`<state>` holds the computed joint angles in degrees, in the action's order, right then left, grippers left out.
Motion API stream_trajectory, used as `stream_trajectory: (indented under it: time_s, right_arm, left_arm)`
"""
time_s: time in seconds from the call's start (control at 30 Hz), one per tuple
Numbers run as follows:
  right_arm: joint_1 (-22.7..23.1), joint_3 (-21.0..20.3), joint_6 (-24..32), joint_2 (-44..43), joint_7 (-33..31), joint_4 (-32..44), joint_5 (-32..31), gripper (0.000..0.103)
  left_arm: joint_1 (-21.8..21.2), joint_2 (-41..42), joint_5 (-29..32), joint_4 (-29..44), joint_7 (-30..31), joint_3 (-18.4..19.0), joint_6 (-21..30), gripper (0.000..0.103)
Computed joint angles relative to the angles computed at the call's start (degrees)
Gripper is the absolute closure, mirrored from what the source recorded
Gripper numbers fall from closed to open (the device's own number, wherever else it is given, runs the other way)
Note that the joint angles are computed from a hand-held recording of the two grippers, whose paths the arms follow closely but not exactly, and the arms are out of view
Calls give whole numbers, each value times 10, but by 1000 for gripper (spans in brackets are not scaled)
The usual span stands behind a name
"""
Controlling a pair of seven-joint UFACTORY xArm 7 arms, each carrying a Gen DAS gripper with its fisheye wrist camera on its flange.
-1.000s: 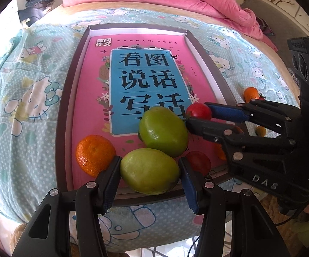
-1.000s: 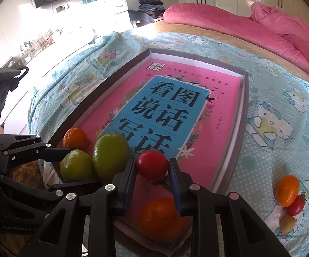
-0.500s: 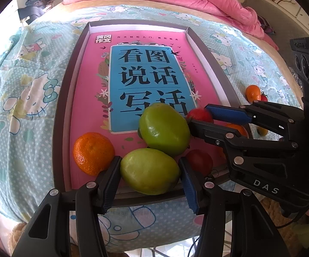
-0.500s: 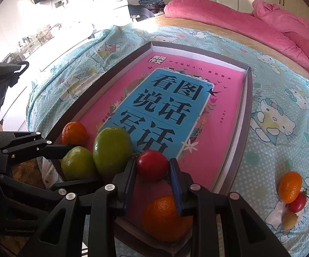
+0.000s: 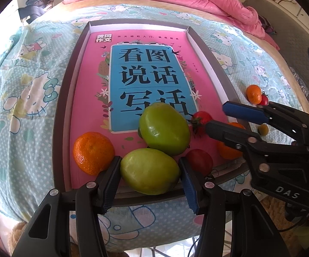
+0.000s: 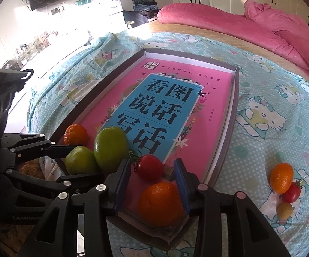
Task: Organize fruits
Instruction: 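Lower the green fruit onto the tray with left tool while right tool lowers and releases the tomato, then withdraw both tools from the tray toward the fruit pile on the sheet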
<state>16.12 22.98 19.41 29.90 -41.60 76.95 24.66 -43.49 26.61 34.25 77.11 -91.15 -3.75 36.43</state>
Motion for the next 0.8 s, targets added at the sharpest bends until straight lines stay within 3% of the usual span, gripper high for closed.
stream_trajectory:
  time_s: [0.27,0.8]
  right_arm:
    - [-57,55,-21,-25,-74,-31,91,55]
    - [-50,27,3,-49,-118,-36,185,55]
  left_arm:
    - [2,-1,-5,0,3,-1,0,48]
    - [-1,-14,19,-8,-19,3,0,41]
